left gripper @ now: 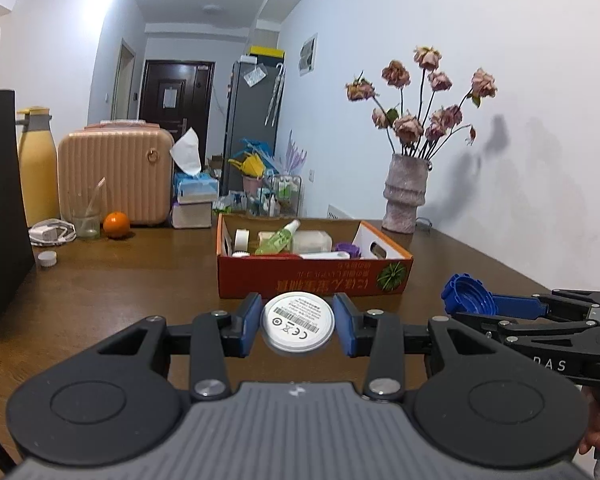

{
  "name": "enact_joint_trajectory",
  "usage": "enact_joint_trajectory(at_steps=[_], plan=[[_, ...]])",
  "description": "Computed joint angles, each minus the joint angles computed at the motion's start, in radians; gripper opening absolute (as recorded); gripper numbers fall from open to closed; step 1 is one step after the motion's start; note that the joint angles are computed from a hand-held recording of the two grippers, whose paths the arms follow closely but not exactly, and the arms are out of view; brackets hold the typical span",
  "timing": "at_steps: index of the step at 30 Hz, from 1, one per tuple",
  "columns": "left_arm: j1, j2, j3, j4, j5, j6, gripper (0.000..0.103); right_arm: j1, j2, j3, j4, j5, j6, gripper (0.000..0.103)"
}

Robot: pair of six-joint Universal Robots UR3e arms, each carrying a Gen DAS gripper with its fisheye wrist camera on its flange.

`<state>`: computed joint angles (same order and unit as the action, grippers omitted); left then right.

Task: Organize rigid objects
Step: 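Lower the white tin and blue cap into the box with both grippers, opening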

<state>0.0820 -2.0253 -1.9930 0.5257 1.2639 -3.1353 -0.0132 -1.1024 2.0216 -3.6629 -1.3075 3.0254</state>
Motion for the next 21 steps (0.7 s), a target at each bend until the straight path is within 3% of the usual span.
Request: enact_joint_trajectory(at_steps=[9,16,21], plan=[[-0.036,-0.177,0.299,-0.198,0.043,0.011,0.04,-0.012,0.146,-0.204,0.12,-0.006,0.015,0.05],[-0.056,-0.382,0.705,-0.428,0.059,0.008,0.04,-0.011,0.291,-0.485,0.285,-0.042,-0.009,0.051],[-0.061,-0.567,1.093,-0.649,0.051,0.029,0.04,-0.018,0.415,-0.766,0.436,-0.019,-0.031,0.051]])
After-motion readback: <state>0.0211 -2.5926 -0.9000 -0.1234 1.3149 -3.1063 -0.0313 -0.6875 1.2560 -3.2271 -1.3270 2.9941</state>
